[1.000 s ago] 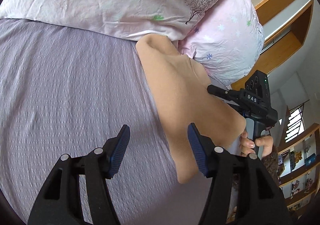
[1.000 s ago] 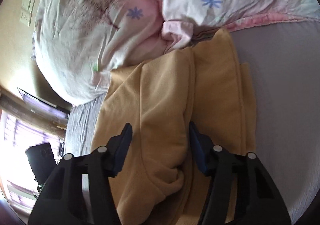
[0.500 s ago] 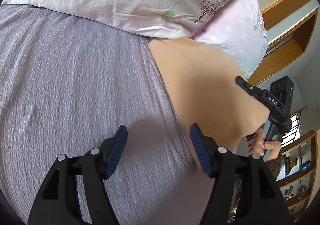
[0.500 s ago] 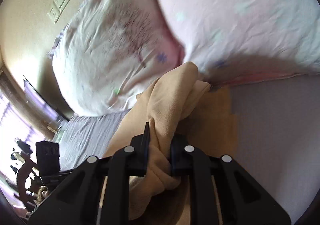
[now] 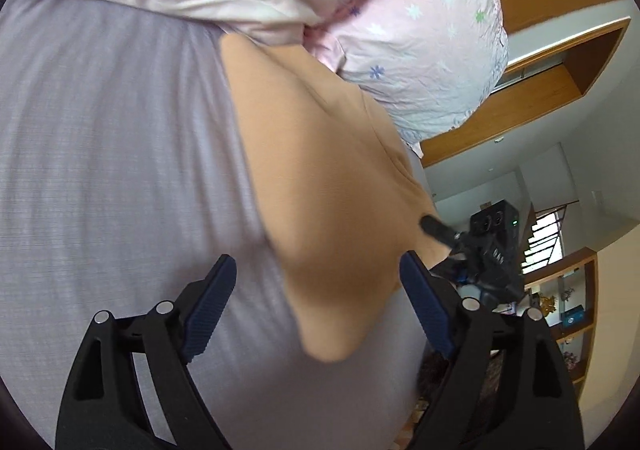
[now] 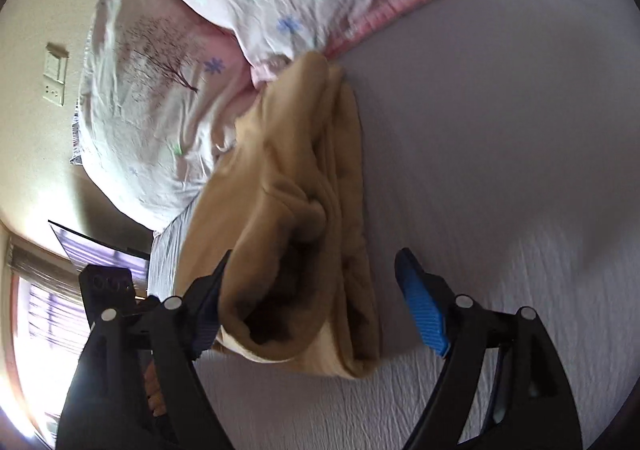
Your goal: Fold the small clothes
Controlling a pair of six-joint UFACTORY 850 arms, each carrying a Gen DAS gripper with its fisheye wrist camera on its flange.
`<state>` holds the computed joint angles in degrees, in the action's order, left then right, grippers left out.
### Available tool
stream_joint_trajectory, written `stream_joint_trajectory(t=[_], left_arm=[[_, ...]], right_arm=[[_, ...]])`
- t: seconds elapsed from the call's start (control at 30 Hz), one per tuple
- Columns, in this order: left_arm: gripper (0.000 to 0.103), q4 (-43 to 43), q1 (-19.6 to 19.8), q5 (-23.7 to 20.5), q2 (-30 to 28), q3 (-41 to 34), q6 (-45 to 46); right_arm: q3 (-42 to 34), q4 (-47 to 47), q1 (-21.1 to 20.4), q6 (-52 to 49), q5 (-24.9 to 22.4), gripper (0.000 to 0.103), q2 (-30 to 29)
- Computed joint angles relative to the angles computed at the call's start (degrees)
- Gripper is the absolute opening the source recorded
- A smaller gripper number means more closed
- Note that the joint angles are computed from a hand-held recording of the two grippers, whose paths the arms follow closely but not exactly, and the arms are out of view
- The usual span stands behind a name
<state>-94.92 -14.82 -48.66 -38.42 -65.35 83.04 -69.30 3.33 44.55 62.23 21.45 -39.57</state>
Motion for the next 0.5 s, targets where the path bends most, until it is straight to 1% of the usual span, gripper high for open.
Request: stream_joint_trajectory(t=[0.03, 0.07, 0.1, 0.13, 0.17, 0.2, 0.23, 0.27, 0.3, 0.33, 0.37, 0.4, 0.47, 0.5], left_arm=[[0.084, 0.3, -0.7, 0.1, -0.5, -0.7, -1.1], [0.084, 0.8, -1.3, 0.3, -1.0, -1.4, -2.1], [0.084, 1.3, -2.0, 0.8, -1.5, -2.2, -3.4], [0.084, 1.4, -2.5, 0.9, -1.9, -2.7, -4.1], [0.084, 0.5, -3.0, 1.7, -1.9, -2.6, -3.6], [0.084, -1.3, -3.3, 1.5, -1.9, -2.4, -2.4], [0.084, -2.6, -3.3, 1.0, -2.1, -2.3, -1.9], [0.082, -3.8, -3.1, 0.1, -2.3, -2.2, -1.4], [0.072, -4.6, -2.8, -1.3, -2.6, -2.1, -1.1], [0.064, -4.8, -2.3, -2.0, -2.8, -2.0, -1.1], [0.048, -4.5, -1.7, -2.4, -2.8, -1.9, -1.2], [0.035, -4.1, -0.9, -3.1, -2.7, -1.5, -1.0], [0.032, -5.0, 1.0, -4.2, -1.4, 0.6, 1.8], [0.030, -5.8, 1.9, -4.5, -0.4, 2.0, 3.5]], right_arm=[[0.2, -1.2, 0.0, 1.5, 1.7, 0.079, -0.4], [0.0, -1.3, 0.1, 1.7, 2.4, 0.079, -0.7], [0.5, -3.7, 0.0, 3.9, 3.8, 0.079, -0.8], [0.7, -6.0, 0.0, 6.0, 5.2, 0.076, -1.0], [0.8, -9.1, -0.1, 8.8, 6.9, 0.063, -1.4], [2.6, -9.9, 0.2, 9.1, 8.7, 0.053, -0.7], [2.0, -9.8, 0.5, 8.8, 9.4, 0.033, -1.6], [2.3, -10.1, 0.7, 9.0, 11.0, 0.025, -2.0], [2.0, -11.0, 0.8, 9.8, 12.6, 0.024, -2.6], [1.6, -10.1, 1.0, 8.4, 12.4, 0.021, -2.8], [1.2, -8.3, 1.6, 5.7, 11.3, 0.020, -2.6], [0.7, -6.0, 2.2, 2.0, 10.3, 0.019, -2.3], [-0.4, -6.5, 2.9, -1.4, 11.2, 0.017, -2.2], [-0.9, -7.2, 3.3, -2.9, 10.9, 0.017, -2.1]])
